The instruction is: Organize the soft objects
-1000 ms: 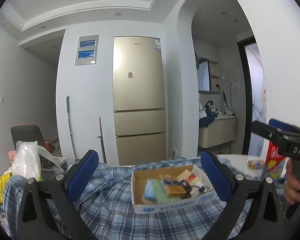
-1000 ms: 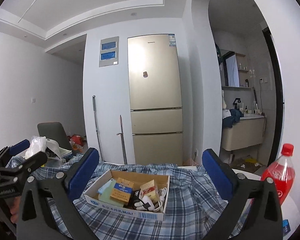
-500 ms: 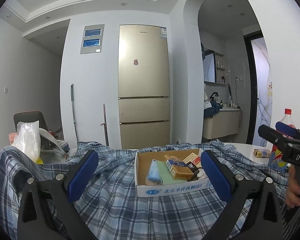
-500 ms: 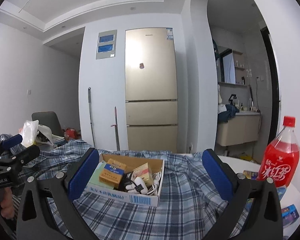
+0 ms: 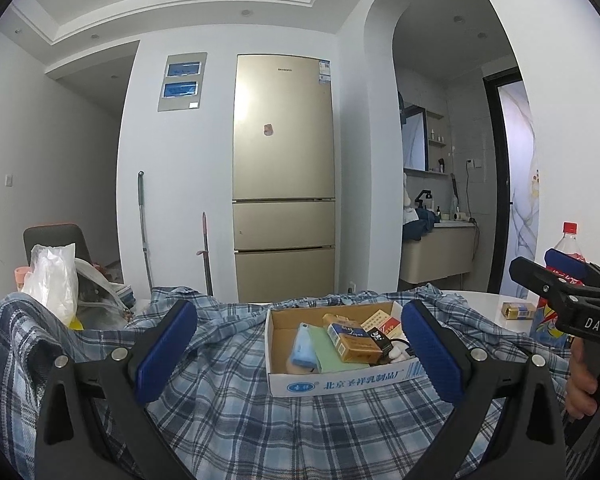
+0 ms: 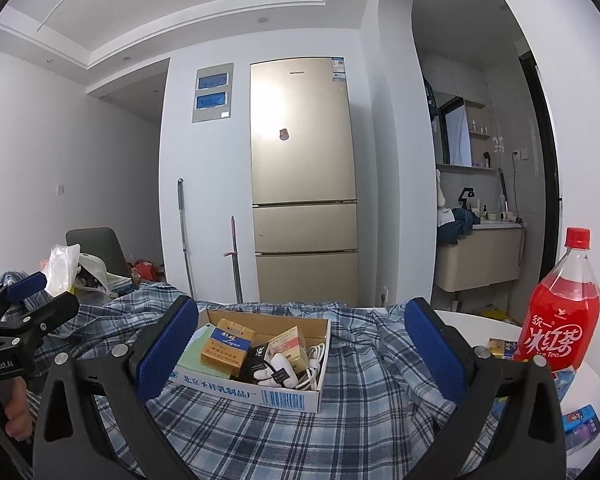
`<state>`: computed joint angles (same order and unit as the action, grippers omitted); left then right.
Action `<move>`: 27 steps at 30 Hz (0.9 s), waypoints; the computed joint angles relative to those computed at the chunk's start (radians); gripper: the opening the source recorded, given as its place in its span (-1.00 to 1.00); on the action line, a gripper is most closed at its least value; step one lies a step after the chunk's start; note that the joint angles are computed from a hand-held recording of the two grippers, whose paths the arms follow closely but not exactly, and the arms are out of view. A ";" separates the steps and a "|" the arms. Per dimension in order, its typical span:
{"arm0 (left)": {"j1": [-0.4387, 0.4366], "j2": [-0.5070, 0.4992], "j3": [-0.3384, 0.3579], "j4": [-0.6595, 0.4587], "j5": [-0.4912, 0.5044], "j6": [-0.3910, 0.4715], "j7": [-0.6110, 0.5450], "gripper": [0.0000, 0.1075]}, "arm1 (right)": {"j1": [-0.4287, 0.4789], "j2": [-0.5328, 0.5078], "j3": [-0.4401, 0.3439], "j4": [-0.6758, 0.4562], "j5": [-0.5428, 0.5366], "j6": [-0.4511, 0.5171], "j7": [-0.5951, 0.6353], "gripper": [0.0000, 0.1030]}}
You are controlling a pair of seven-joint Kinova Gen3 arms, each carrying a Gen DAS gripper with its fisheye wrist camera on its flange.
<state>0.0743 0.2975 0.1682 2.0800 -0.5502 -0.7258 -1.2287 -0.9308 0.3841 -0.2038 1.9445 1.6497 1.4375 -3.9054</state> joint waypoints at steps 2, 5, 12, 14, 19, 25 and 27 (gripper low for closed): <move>0.000 0.000 0.000 0.001 0.004 -0.002 0.000 0.92 | 0.001 0.000 0.000 -0.002 -0.001 -0.004 0.007 0.99; 0.004 0.002 -0.002 0.000 0.009 -0.001 -0.006 0.92 | 0.001 0.001 0.001 -0.005 0.000 -0.004 0.009 0.99; 0.002 0.002 0.000 0.000 0.007 -0.002 -0.004 0.92 | 0.000 0.002 0.002 -0.006 0.001 -0.003 0.009 0.99; 0.003 0.003 -0.001 0.001 0.009 -0.003 -0.007 0.92 | 0.000 0.002 0.002 -0.006 0.001 -0.003 0.009 0.99; 0.005 0.002 -0.001 -0.004 0.012 0.009 -0.010 0.92 | 0.000 0.003 0.002 -0.006 0.001 -0.002 0.009 0.99; -0.002 0.003 0.001 -0.004 0.005 0.007 -0.001 0.92 | -0.001 0.002 0.001 -0.005 -0.002 -0.003 0.010 0.99; -0.003 0.002 0.000 -0.004 0.000 0.009 0.000 0.92 | -0.001 0.000 0.001 -0.005 -0.003 -0.004 0.010 0.99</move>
<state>0.0713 0.2991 0.1687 2.0758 -0.5503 -0.7169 -1.2291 -0.9314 0.3840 -0.2028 1.9390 1.6465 1.4338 -3.8950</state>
